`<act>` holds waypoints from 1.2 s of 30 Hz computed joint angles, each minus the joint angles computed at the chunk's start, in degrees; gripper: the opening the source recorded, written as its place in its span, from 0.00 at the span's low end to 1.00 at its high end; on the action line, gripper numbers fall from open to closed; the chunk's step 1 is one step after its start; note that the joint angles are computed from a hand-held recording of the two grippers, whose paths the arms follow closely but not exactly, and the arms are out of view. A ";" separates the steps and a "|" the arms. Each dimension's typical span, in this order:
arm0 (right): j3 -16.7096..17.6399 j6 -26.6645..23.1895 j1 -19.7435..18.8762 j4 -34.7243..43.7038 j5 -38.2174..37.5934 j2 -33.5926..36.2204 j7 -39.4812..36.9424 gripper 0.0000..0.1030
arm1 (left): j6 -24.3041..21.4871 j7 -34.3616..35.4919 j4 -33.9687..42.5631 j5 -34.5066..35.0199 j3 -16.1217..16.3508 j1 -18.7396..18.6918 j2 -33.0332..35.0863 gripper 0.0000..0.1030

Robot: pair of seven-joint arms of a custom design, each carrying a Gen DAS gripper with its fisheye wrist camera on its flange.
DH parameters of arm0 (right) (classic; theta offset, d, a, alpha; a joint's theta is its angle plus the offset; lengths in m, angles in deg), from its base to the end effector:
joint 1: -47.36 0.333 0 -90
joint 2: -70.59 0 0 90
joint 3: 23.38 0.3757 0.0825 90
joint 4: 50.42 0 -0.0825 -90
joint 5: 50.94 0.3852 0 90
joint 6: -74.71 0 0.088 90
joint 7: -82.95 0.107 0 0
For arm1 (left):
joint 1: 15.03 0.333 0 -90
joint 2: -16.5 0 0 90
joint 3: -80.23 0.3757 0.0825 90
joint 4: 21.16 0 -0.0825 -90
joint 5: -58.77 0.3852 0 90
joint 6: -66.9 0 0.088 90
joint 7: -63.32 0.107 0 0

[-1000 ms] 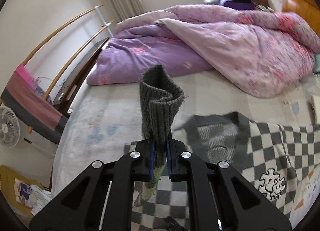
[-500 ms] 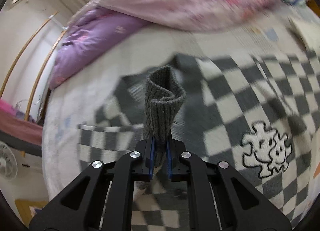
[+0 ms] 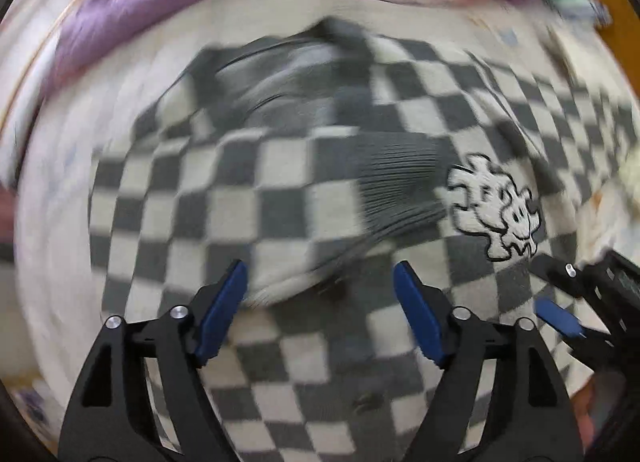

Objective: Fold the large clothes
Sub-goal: 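Lay the sleeve across the cardigan front and open the left tool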

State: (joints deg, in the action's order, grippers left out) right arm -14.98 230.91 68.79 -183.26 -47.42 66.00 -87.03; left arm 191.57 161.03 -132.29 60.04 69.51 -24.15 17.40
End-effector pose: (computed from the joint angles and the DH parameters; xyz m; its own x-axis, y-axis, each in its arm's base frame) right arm 0.4634 0.2648 0.4866 -0.8597 -0.2346 -0.4537 -0.3186 0.9406 0.1172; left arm 0.5514 -0.1973 0.5544 -0.4666 -0.8832 -0.0468 -0.8589 0.4651 -0.2147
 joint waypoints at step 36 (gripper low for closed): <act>-4.27 -25.75 2.28 25.35 -4.94 14.96 -19.07 0.15 | -16.68 -11.98 17.34 7.63 5.72 11.53 11.15 0.02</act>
